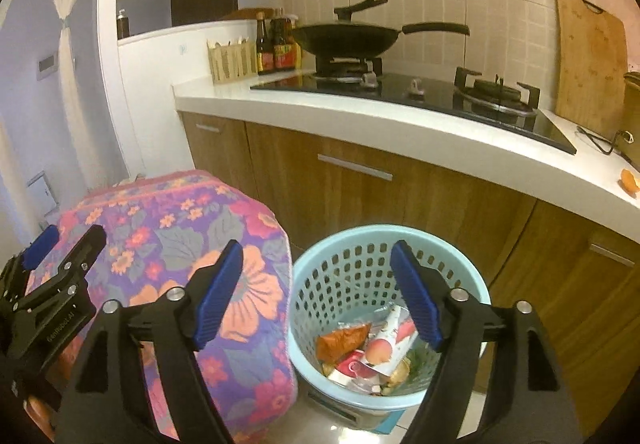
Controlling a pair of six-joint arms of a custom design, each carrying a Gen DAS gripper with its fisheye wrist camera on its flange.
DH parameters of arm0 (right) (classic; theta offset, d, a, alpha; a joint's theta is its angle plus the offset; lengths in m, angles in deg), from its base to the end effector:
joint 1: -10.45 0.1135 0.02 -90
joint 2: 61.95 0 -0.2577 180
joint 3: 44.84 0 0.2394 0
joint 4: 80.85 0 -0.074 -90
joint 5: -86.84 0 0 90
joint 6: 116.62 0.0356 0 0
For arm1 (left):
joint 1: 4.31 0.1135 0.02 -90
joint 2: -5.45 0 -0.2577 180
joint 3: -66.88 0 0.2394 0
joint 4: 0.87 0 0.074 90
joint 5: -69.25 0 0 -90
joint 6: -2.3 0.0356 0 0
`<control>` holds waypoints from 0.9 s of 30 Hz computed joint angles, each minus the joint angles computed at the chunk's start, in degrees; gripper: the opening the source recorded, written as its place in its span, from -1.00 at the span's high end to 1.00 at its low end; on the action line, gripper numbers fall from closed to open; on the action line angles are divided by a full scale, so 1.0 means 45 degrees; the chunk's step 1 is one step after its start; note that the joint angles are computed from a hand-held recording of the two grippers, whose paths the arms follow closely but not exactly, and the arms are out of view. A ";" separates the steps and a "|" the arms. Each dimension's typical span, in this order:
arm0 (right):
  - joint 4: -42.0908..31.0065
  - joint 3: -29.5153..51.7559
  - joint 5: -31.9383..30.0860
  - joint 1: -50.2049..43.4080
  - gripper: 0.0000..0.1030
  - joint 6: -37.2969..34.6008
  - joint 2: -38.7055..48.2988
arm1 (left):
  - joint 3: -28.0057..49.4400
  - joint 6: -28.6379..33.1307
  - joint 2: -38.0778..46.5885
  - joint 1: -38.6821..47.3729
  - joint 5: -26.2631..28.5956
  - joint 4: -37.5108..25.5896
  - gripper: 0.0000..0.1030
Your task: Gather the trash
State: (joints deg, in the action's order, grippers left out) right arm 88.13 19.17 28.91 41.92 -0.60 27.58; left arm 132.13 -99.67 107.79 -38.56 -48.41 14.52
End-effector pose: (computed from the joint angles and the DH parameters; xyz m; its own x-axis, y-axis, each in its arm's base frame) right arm 0.2808 0.1497 0.2060 -0.4908 0.1354 -0.8607 0.1522 0.9860 0.0684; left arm 0.3103 -0.1913 0.1819 -0.3284 0.0014 -0.9445 0.0755 0.9968 -0.0248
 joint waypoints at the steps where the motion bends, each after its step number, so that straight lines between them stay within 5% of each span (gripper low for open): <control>1: 0.0026 0.0065 0.0203 0.0133 -0.44 0.0024 0.0048 | -0.0104 -0.0191 -0.0106 0.0092 -0.0045 0.0022 -0.70; 27: -0.0241 0.0992 0.1132 0.0889 -0.57 0.0807 0.1033 | -0.0461 -0.0746 -0.0444 0.0555 0.0184 -0.0202 -0.78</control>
State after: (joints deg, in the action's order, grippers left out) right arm 87.04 23.64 34.01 45.92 3.03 32.23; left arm 130.06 -103.03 105.79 -36.06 -47.59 13.62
